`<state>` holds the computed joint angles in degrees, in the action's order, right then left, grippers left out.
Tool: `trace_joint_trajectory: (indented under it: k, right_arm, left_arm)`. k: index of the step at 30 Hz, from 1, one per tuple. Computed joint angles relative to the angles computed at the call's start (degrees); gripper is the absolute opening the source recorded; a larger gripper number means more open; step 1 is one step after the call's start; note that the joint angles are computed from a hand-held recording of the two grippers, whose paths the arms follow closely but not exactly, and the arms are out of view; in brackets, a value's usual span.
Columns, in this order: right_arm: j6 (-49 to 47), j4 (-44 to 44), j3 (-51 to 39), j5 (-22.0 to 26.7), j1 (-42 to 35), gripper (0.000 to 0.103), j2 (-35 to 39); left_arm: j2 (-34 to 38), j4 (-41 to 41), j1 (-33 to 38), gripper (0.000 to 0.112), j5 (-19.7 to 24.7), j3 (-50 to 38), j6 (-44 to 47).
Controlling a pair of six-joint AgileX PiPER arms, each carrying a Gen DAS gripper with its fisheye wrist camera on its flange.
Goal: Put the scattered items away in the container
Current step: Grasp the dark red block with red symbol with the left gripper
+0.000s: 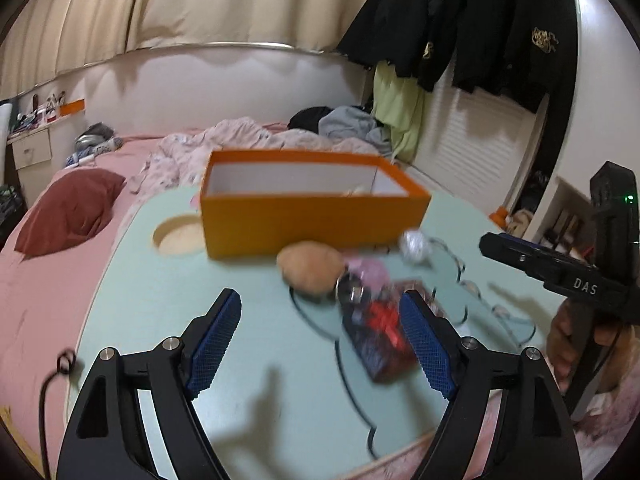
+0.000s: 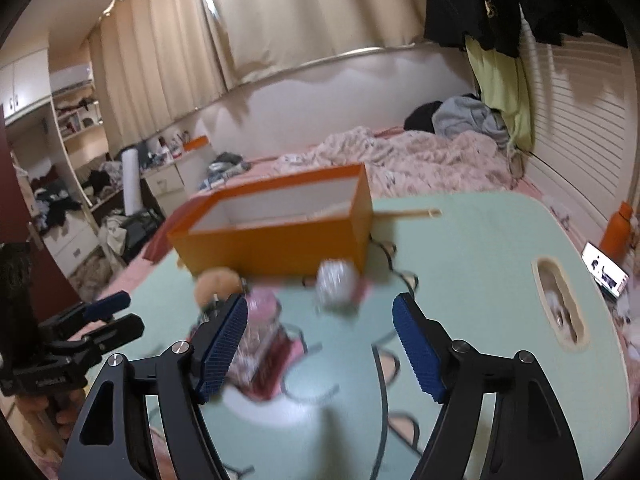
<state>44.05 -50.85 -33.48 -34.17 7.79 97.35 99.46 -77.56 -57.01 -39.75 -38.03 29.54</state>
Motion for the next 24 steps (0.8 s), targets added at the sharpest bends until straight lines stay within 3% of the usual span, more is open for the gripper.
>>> trace_joint_trajectory:
  k: [3, 6, 10, 14, 16, 17, 20, 22, 24]
  right_arm:
    - [1.4, -2.4, 0.1, 0.9, -0.1, 0.075, 1.8]
    - [10.3, -10.8, -1.9, 0.8, -1.5, 0.075, 4.1]
    - [6.9, -6.0, -1.2, 1.7, -0.5, 0.075, 4.4]
    - [9.8, -9.0, -1.9, 1.2, -1.4, 0.065, 5.4]
    - [10.4, -9.6, -2.1, 1.6, -1.5, 0.062, 5.4]
    - [10.3, -9.6, -2.1, 1.7, -1.5, 0.061, 5.4]
    - [9.8, -9.0, -1.8, 1.7, -1.2, 0.060, 5.0]
    - [10.1, -9.3, -1.8, 1.9, -0.9, 0.060, 4.7]
    - [10.3, -9.6, -1.7, 2.3, -0.1, 0.060, 4.3]
  left_arm:
    - [1.3, 1.8, -0.8, 0.081, 0.6, -0.4, -2.2]
    - [3.5, -0.1, -2.0, 0.081, 0.7, -3.3, 0.8]
    - [7.5, -4.1, -1.6, 0.081, 3.0, -9.0, 7.3]
    - [9.2, -3.4, 1.2, 0.081, 7.1, -11.3, 6.9]
    - [9.8, -4.4, 1.8, 0.074, 7.7, -11.7, 7.1]
    - [10.0, -3.8, 2.3, 0.065, 8.4, -11.6, 6.3]
    - [9.4, 4.0, 3.0, 0.057, 9.9, -8.8, -2.4]
    - [9.4, 4.9, 3.1, 0.044, 10.0, -7.9, -3.7]
    - [9.3, 4.3, 2.6, 0.043, 8.7, -7.0, -3.9]
